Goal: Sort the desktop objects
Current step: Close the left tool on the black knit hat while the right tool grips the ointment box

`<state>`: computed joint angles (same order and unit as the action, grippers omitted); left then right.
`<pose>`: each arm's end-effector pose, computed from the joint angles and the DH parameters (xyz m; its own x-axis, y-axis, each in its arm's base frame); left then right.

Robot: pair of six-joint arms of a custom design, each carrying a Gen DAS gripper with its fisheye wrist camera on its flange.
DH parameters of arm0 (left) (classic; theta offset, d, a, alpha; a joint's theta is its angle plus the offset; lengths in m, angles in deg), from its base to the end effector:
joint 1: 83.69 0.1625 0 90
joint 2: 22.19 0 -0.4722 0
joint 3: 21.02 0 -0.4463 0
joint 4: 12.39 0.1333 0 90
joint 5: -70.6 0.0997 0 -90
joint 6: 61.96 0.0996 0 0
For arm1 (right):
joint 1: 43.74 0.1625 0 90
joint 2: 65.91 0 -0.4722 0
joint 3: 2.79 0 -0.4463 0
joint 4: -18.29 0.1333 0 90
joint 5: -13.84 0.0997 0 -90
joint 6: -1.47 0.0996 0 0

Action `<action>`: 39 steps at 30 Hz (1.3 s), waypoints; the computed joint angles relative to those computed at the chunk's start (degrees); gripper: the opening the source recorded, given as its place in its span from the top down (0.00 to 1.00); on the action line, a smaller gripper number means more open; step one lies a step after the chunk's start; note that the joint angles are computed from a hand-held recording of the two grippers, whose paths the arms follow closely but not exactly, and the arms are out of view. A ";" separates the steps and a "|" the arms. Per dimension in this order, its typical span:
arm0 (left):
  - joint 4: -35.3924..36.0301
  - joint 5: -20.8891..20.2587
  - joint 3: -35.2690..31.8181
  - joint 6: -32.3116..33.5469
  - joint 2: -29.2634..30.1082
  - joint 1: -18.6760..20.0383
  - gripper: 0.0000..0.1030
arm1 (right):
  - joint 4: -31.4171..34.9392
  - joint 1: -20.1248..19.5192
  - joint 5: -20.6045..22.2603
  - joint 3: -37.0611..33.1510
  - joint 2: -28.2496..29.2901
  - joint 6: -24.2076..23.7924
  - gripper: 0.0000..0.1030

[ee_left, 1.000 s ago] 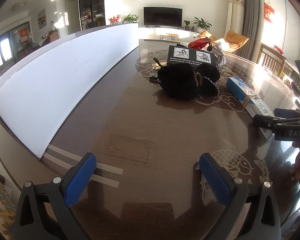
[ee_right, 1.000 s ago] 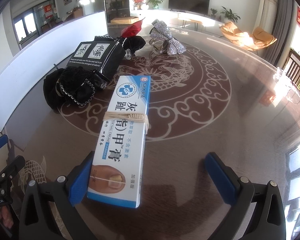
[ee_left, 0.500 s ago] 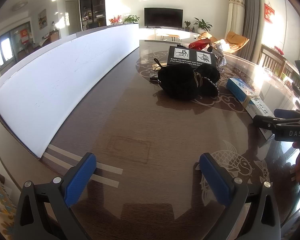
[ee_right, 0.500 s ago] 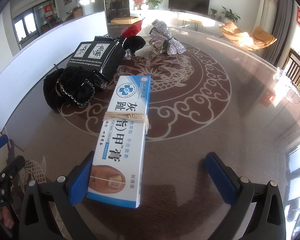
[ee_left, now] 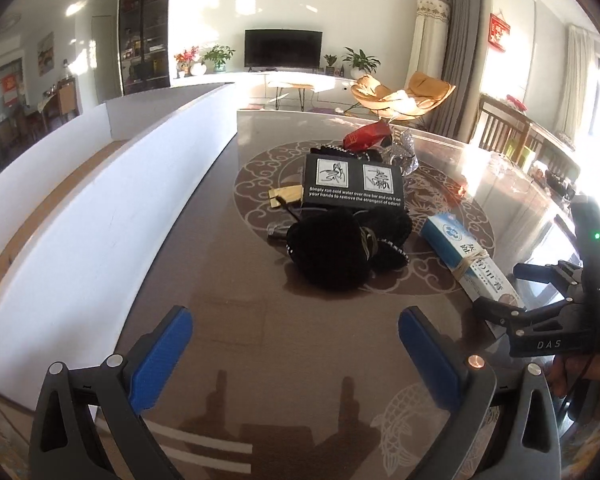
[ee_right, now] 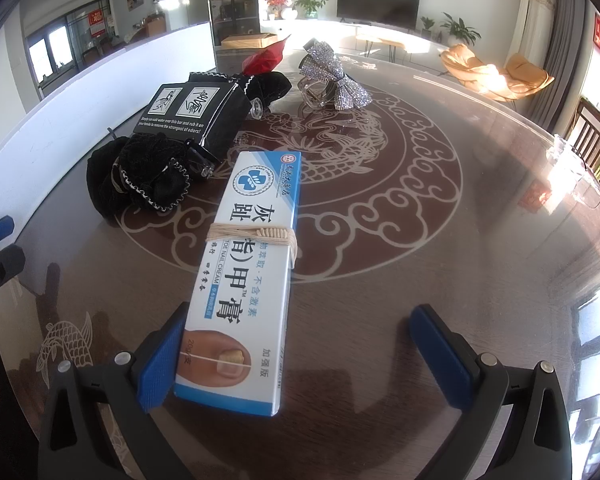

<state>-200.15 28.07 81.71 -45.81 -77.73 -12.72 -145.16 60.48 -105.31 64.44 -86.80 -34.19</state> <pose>-0.0282 -0.7157 0.2587 -0.7345 -0.1381 -0.6644 0.4283 0.6651 -0.6117 0.2978 -0.8299 -0.0240 -0.6047 -0.5025 0.6179 -0.7030 0.7014 -0.1175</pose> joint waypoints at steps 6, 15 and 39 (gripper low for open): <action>12.70 -3.92 -13.59 -7.22 5.73 2.24 0.00 | 0.02 0.00 0.00 -0.06 0.03 0.01 0.00; 22.96 -23.49 -9.69 -6.09 2.33 4.73 0.00 | 0.01 0.00 -0.01 -0.07 0.04 0.01 0.00; 18.51 -4.47 -4.04 -13.20 0.93 0.58 0.62 | -0.04 -0.01 -0.02 -0.06 0.05 0.00 0.00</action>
